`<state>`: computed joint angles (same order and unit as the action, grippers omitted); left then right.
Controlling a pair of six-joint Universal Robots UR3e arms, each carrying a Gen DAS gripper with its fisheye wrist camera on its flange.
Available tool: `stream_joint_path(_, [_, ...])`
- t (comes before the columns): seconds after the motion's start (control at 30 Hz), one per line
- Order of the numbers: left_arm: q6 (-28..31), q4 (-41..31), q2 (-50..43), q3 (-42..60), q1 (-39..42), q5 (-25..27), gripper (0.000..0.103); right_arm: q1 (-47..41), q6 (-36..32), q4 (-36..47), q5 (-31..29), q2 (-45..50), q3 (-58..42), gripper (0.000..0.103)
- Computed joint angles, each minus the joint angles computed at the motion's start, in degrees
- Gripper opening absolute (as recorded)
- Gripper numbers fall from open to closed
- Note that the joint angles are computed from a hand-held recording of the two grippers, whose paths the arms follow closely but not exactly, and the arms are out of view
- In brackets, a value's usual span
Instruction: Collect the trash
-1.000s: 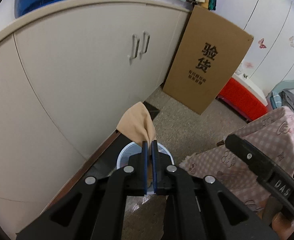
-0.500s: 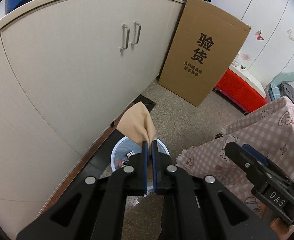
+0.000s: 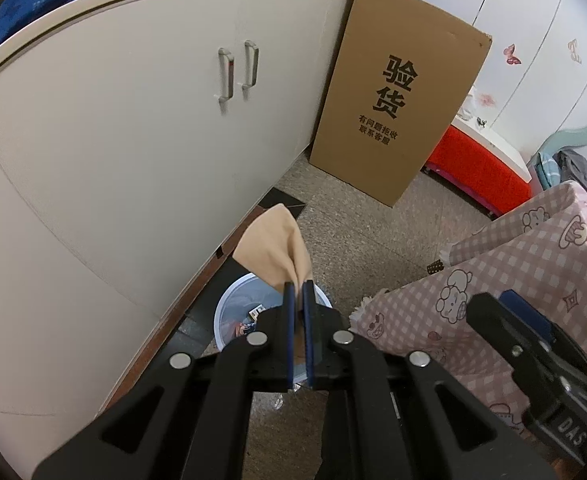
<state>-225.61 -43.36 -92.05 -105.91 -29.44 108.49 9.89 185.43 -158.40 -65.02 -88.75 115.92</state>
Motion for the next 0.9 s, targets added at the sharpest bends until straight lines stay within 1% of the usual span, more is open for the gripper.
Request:
stream_joint_path(0.13, [1.1, 0.1, -2.8, 2.8, 0.8, -0.5, 0.006, -1.0, 0.4, -1.2, 0.0, -0.1, 0.9, 0.076])
stream_joint_path(0.17, [1.4, 0.1, -3.3, 3.3, 1.3, -0.9, 0.008, -1.3, 0.4, -1.3, 0.2, 0.0, 1.0, 0.076])
stream_joint_path(0.2, [1.5, -0.8, -3.9, 4.2, 1.7, -1.4, 0.024, -1.5, 0.6, -1.4, 0.4, 0.0, 1.2, 0.076])
stream_joint_path(0.23, [1.4, -2.0, -4.5, 5.1, 2.2, -1.8, 0.05, -1.9, 0.6, -1.2, 0.7, -0.1, 1.4, 0.076])
stream_joint_path(0.27, [1.0, -2.7, -4.7, 5.5, 2.3, -1.4, 0.061, -2.2, 0.5, -1.1, 0.9, -0.3, 1.6, 0.076])
stream_joint_path(0.3, [-0.2, -3.7, -5.0, 6.1, 1.9, -0.1, 0.069, -2.4, 0.3, -1.0, 1.0, -0.5, 1.7, 0.076])
stream_joint_path(0.47, [-1.8, -3.9, -3.4, 4.4, 1.3, 0.1, 0.071, -3.0, 0.2, -0.2, 1.4, -1.7, 2.2, 0.076])
stream_joint_path(0.67, [-3.9, -6.2, -0.4, 4.2, -1.3, 2.1, 0.073, -3.9, 0.1, 1.9, 2.5, -5.3, 3.0, 0.076])
stream_joint_path(0.9, [-7.7, -11.7, 2.5, 8.5, -6.3, 6.9, 0.075, -7.3, -1.5, 7.4, 6.4, -13.9, 4.1, 0.077])
